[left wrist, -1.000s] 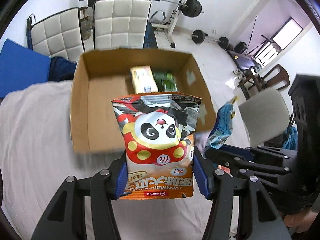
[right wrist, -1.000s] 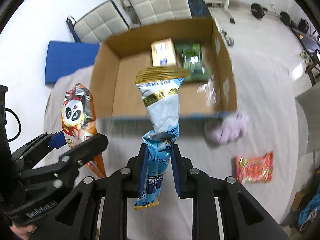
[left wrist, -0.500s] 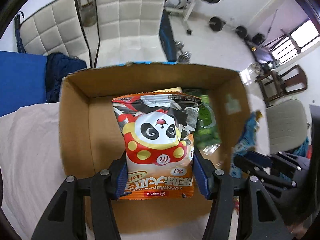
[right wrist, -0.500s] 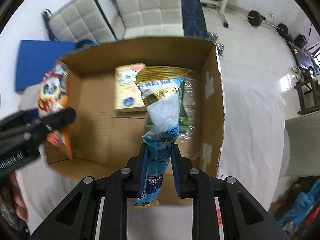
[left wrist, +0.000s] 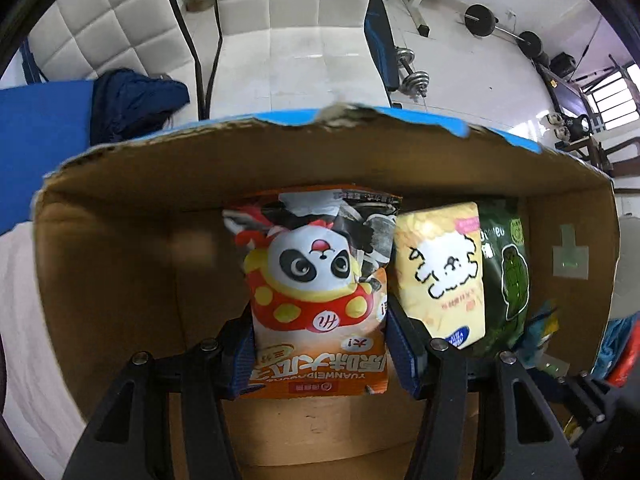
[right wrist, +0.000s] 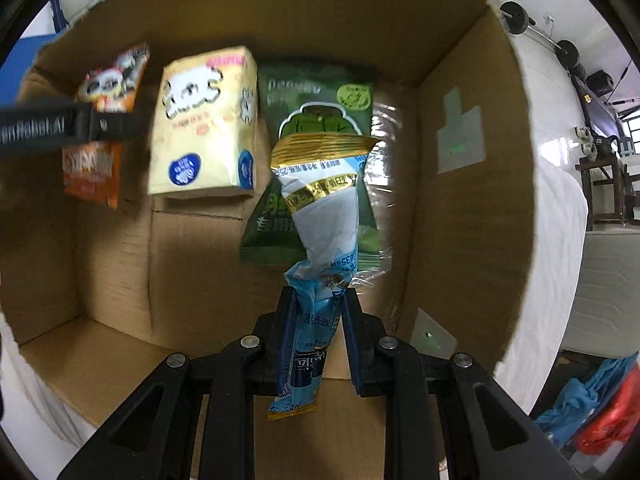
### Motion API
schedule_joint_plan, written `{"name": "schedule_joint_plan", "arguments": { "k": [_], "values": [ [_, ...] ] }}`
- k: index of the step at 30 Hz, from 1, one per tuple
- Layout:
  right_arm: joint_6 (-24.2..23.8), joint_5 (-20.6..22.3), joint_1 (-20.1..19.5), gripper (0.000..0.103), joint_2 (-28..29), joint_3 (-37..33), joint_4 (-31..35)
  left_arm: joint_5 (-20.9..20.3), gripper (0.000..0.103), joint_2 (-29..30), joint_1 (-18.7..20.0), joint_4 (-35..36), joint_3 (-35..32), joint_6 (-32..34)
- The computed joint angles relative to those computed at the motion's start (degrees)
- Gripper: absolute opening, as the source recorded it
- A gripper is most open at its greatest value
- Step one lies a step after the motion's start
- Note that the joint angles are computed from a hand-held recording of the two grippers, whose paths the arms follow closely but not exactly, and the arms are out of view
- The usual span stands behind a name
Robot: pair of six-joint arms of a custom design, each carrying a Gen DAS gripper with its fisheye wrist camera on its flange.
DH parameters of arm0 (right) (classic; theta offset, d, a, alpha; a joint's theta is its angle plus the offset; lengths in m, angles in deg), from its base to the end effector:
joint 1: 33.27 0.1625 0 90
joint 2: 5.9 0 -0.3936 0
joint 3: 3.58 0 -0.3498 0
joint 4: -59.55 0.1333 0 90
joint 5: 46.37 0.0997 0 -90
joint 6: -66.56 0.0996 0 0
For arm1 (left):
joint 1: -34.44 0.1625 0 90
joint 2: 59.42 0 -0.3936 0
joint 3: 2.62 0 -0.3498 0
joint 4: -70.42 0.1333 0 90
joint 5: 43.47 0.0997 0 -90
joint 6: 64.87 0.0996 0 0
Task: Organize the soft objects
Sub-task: 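Carry both items into the box and open both tools, then grasp the red candy bag with the right tool while the left grasps the lilac cloth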
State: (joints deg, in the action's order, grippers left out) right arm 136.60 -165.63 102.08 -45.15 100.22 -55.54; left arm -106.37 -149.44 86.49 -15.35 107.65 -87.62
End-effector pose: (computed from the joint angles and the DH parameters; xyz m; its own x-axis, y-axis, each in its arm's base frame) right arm 0.3987 -0.2749 -0.0348 -0.6501 0.2236 0.7262 0.1811 0.9738 -0.1377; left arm -0.0941 -0.4111 0.3130 -0.7567 0.3646 -0.5426 0.2896 0.9311 0.2218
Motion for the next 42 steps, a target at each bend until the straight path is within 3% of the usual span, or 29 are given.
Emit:
{"name": "schedule_joint_plan", "arguments": {
  "k": [7,10,12,13,15,18,22,29,31,34,42],
  "values": [
    [0.24,0.09,-1.31,0.029,1.23,-1.16,2.03,-1.11,0.058,0.76,0.75,2.68,-2.24,-1.11],
    [0.47,0.24,-1.40,0.045,0.02,0.41,-0.67,-1.75,0.070,-0.84,0.23,2.62,-2.53,-1.45],
    [1.20,0.05,-0.78,0.072,-1.22,1.72,-3.22,-1.87,0.073,-3.37,-1.02,2.14,-2.05,-1.43],
    [1.23,-0.19,-0.41,0.075,-1.98,2.47,-4.48,-1.55,0.078,-4.21,-1.54,2.03,-1.80,-1.48],
    [1.81,-0.70,0.86,0.094,-2.87,3.02,-6.06,0.23,0.088,-7.64,-3.91,2.44,-0.41,-2.31],
    [3.00,-3.03,3.58,0.103,-3.45,2.79,-5.90,2.88,0.100,-13.16,-8.08,4.66,1.77,-3.41],
    [7.19,-6.00,7.16,0.103,-4.67,2.99,-4.78,5.14,0.100,-19.16,-13.27,8.02,3.66,-4.99],
    [14.51,-10.32,12.49,0.103,-4.62,-0.01,1.17,7.90,0.101,-31.41,-27.18,11.93,4.79,-9.63],
    [15.75,-10.37,14.20,0.103,-4.95,-0.41,1.82,9.42,0.101,-34.15,-33.70,18.55,3.56,-15.23],
    [17.07,-10.39,16.24,0.103,-4.89,-0.67,2.01,9.40,0.101,-34.72,-39.71,27.70,1.37,-22.40],
    [23.88,-11.37,23.44,0.103,-3.46,-6.66,12.31,3.65,0.101,-38.07,-55.67,46.93,-3.63,-40.77]
  ]
}}
